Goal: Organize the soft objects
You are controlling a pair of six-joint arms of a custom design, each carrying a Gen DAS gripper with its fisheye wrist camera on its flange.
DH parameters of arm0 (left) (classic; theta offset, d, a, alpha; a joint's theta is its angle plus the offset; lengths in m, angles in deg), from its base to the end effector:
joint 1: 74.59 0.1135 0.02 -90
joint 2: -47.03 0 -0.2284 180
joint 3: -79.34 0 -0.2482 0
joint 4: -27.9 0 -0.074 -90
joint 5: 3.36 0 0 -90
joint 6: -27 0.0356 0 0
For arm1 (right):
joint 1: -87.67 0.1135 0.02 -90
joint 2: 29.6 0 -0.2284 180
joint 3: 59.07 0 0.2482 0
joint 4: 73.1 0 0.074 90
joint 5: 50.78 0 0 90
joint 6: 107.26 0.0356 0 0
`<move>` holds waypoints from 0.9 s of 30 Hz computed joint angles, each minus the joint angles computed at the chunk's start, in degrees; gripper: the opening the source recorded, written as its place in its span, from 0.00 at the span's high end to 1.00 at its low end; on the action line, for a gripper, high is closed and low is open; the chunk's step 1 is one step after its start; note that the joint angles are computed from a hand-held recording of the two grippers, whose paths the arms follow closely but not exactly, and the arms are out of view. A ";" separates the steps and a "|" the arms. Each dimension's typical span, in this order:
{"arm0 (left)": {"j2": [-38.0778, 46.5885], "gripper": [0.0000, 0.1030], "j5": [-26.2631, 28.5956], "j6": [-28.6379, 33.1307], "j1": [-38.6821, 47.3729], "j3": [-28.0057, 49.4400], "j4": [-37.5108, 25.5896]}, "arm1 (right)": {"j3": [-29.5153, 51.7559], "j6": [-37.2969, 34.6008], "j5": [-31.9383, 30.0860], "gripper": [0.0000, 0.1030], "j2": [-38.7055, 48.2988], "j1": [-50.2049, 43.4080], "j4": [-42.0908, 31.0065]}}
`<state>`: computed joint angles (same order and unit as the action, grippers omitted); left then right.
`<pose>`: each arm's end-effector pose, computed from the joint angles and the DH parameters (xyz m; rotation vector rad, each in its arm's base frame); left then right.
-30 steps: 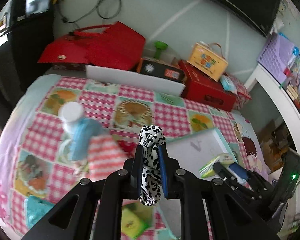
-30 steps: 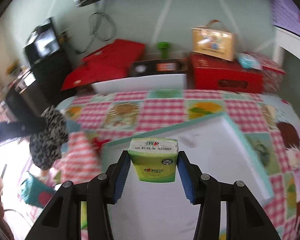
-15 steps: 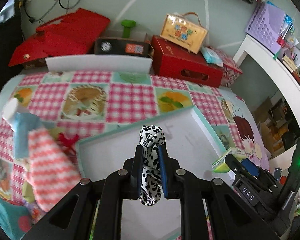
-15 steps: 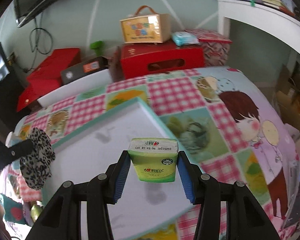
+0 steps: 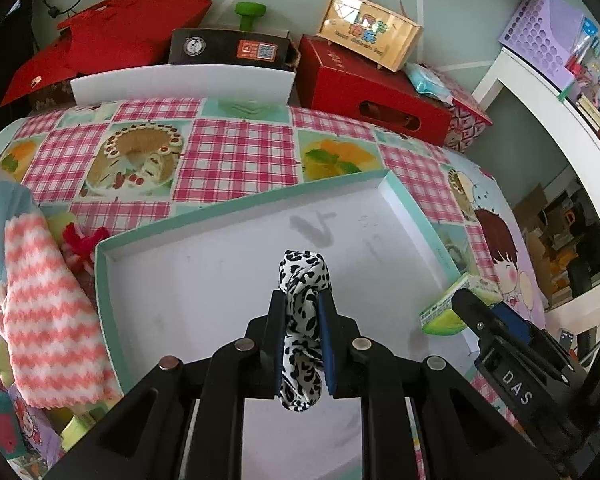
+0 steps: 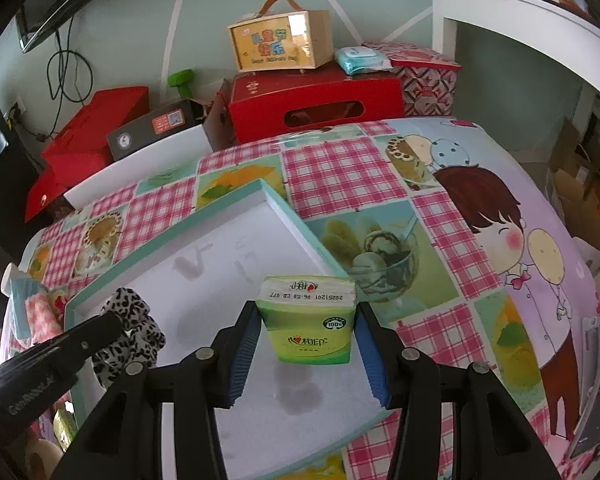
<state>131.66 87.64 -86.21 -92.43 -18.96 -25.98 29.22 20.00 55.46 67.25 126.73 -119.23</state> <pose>0.2916 -0.0945 0.2365 -0.1146 2.5872 -0.2918 0.2821 0.2161 0.2150 0.0737 2.4818 0.2095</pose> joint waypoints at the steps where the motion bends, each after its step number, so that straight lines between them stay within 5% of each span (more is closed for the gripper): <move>1: -0.22 0.85 -0.07 -0.16 0.19 -0.01 -0.13 | 0.63 -0.20 0.43 0.50 0.30 0.52 -0.32; 6: -1.87 0.77 -0.95 -0.38 1.35 -0.05 -1.05 | 2.96 -0.96 1.33 0.50 1.45 2.51 -1.17; 8: -2.44 0.46 -1.57 -0.46 1.67 0.17 -1.68 | 3.51 -1.08 1.88 0.50 1.40 3.21 -1.41; 10: -3.70 0.27 -2.71 -0.99 2.07 0.08 -1.98 | 3.73 -1.22 2.47 0.46 0.96 3.78 -1.23; 13: -5.50 0.26 -3.60 -1.02 3.11 -0.07 -2.21 | 4.73 -1.67 4.73 0.24 0.81 5.01 -1.89; 21: -7.00 0.13 -7.42 -1.88 5.28 -0.31 -2.97 | 9.03 -3.44 7.64 0.12 3.43 6.82 -5.65; 23: -6.98 0.02 -9.21 -2.46 5.56 -0.83 -2.62 | 9.52 -3.48 8.04 0.00 3.84 6.98 -6.34; 27: -6.13 0.00 -10.30 -2.21 6.57 -1.14 -2.91 | 9.23 -3.21 8.10 0.00 3.71 6.91 -6.70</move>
<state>125.53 77.34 -88.42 -85.86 -20.09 -28.89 38.45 16.79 63.56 70.96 133.64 -125.93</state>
